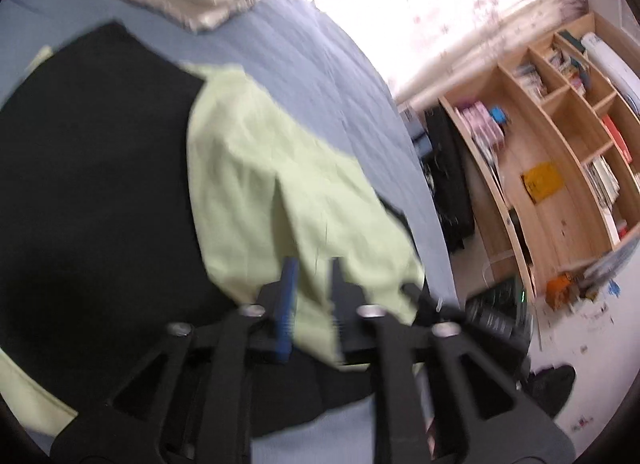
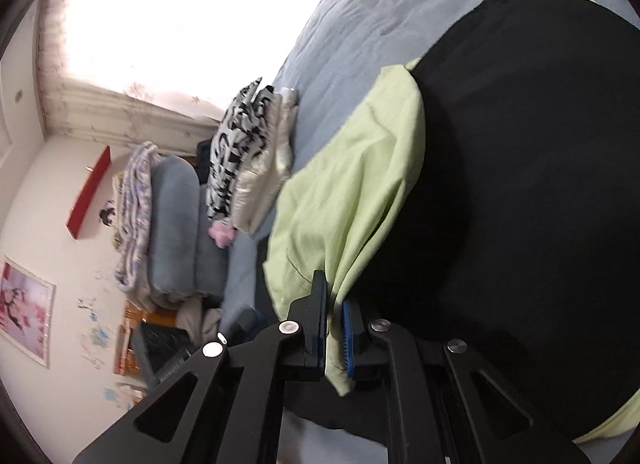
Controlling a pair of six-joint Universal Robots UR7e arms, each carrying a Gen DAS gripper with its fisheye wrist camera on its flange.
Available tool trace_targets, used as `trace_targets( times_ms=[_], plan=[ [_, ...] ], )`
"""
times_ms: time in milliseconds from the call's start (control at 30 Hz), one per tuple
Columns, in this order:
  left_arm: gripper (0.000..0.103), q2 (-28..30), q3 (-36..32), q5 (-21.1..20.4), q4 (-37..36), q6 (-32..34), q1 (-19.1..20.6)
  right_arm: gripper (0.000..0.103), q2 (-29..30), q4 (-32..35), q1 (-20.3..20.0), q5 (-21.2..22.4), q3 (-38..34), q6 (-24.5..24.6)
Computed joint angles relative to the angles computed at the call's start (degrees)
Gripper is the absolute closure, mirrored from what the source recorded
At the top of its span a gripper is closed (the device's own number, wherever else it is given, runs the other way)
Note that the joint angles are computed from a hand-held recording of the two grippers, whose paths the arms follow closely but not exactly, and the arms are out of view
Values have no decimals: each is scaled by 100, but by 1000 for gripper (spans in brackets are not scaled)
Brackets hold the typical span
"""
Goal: Fold large clothes
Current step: 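Press and smooth the folded green hood flat with both grippers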
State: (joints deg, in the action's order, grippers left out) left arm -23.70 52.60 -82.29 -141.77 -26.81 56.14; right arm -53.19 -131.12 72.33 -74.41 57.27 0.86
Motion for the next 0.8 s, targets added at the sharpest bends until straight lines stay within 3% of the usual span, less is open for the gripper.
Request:
trace_targets(
  times_ms=[33, 67, 167, 233, 333, 533, 600, 700, 767, 800],
  plan=[
    [44, -113, 179, -65, 66, -118, -7, 96, 21, 15, 10, 31, -49, 38],
    [38, -175, 369, -132, -48, -226, -1, 96, 44, 49, 18, 55, -104, 68],
    [38, -218, 727, -637, -351, -298, 47, 96, 17, 145, 1, 140, -143, 117],
    [36, -166, 793, -762, -530, -227, 33, 96, -9, 227, -12, 218, -160, 151],
    [29, 178, 402, -1313, -566, -269, 116, 96, -37, 318, -40, 392, -178, 224],
    [25, 829, -387, -1657, -755, -627, 199, 96, -117, 348, -75, 493, -145, 186],
    [28, 952, -501, -1560, -1045, -955, 219, 96, -134, 360, -67, 395, -147, 102],
    [42, 774, -156, -937, -1492, -1141, 155, 96, -190, 300, -22, 57, -62, -120],
    [66, 598, 55, -378, -1558, -1110, 71, 96, -200, 301, 18, -232, -10, -295],
    [72, 556, 50, -129, -1435, -1046, 28, 96, -201, 316, 55, -448, 33, -413]
  ],
)
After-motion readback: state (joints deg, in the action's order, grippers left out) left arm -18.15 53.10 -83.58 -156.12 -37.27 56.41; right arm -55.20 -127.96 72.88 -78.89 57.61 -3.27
